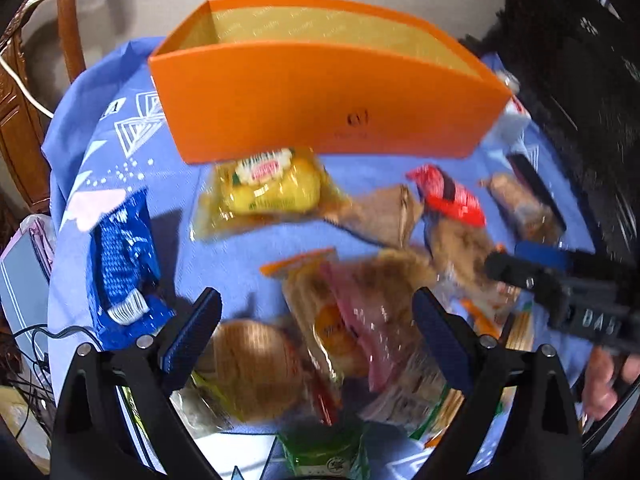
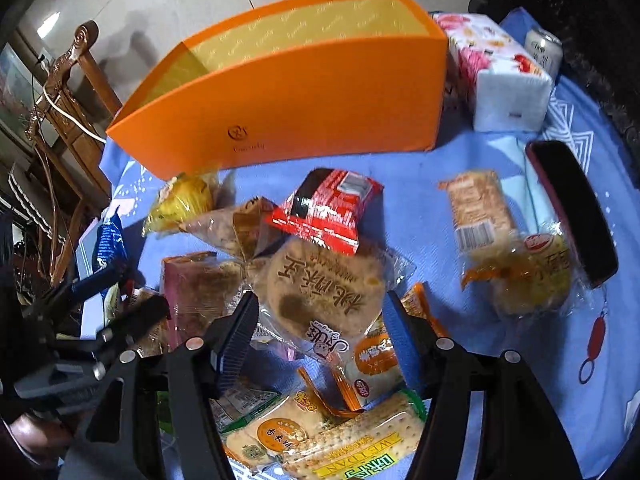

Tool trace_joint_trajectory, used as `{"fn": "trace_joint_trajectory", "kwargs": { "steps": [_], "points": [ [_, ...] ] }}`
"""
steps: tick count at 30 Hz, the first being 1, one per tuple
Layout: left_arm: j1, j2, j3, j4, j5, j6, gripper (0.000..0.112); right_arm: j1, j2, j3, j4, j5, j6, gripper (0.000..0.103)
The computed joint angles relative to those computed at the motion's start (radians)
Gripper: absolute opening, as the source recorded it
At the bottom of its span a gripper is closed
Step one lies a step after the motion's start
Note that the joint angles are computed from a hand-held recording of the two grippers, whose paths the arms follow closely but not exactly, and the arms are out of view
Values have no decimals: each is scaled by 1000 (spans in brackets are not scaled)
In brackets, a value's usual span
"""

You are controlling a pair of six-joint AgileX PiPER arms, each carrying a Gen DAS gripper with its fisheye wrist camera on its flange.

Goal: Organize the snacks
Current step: 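Move both grippers back from the box to the snack pile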

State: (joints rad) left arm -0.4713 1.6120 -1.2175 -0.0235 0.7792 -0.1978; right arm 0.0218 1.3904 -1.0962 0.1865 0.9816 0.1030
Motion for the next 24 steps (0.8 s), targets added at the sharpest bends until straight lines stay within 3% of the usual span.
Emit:
{"fn": "trace_joint_trajectory", "kwargs": {
  "steps": [4,13,20,24],
  "points": [
    [-11,-9,44,-7,-40,49,94,9,31,-5,3,-10,-7,73],
    [8,55,35,-85,-50,116,95,-5,117,-20,47,-23,-42,93],
    [-7,126,-23,-136,-62,178,96,-17,159,-25,70,-47,-84,94],
    [5,136,-34,-268,-71,307,96,-54,144,-11,101,-38,-146,76]
  ]
}}
